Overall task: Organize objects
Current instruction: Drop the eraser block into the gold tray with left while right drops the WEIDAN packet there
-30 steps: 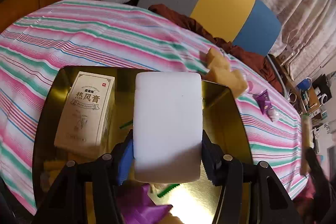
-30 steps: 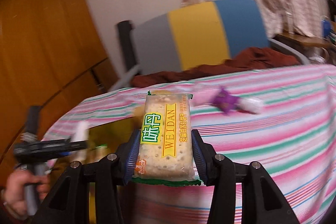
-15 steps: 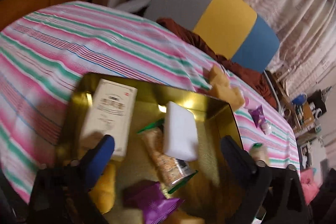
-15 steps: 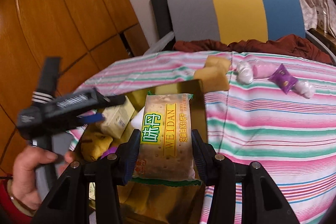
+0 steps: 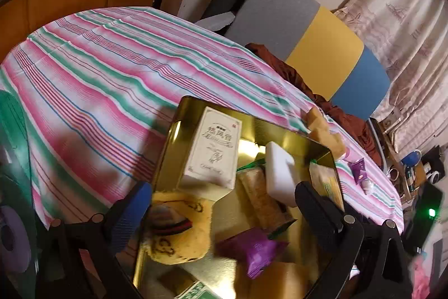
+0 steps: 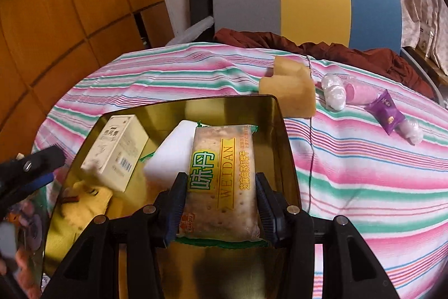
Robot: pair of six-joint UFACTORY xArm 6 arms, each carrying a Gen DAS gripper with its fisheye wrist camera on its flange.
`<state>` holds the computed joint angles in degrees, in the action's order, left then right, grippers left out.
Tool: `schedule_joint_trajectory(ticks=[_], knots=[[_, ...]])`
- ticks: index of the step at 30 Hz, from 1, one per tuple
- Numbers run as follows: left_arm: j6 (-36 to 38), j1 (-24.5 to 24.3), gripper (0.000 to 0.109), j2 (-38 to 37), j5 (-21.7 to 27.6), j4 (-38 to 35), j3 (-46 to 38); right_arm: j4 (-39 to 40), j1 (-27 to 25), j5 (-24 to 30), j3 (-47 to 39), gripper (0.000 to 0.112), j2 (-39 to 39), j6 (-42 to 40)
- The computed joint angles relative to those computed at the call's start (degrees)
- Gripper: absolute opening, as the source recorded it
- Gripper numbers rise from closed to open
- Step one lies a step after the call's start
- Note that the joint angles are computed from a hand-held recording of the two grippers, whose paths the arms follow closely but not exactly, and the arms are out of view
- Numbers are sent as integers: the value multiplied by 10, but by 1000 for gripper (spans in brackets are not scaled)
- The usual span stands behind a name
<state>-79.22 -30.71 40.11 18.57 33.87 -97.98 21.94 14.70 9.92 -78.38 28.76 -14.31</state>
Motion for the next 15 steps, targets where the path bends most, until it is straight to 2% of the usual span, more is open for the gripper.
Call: schedule_joint_trajectory(ticks=[2,5,9,12,15], knots=[[2,1,103,-2,-7,-8,7,-30,-4,5,-10,48,5,35],[-3,2,103,-5,-16,-11,15,-7,-5,-5,1,49,-7,22],[-6,-3,103,-4,-13,0,9,142,-2,-16,35,49,-48,-101],[7,-10,103,0,-10,-6,-1,203,-7,-29,64,49,-78,-153],[37,-19,103,8,-6,-30,-14,217,-17,-47,94,49,-103,-166]])
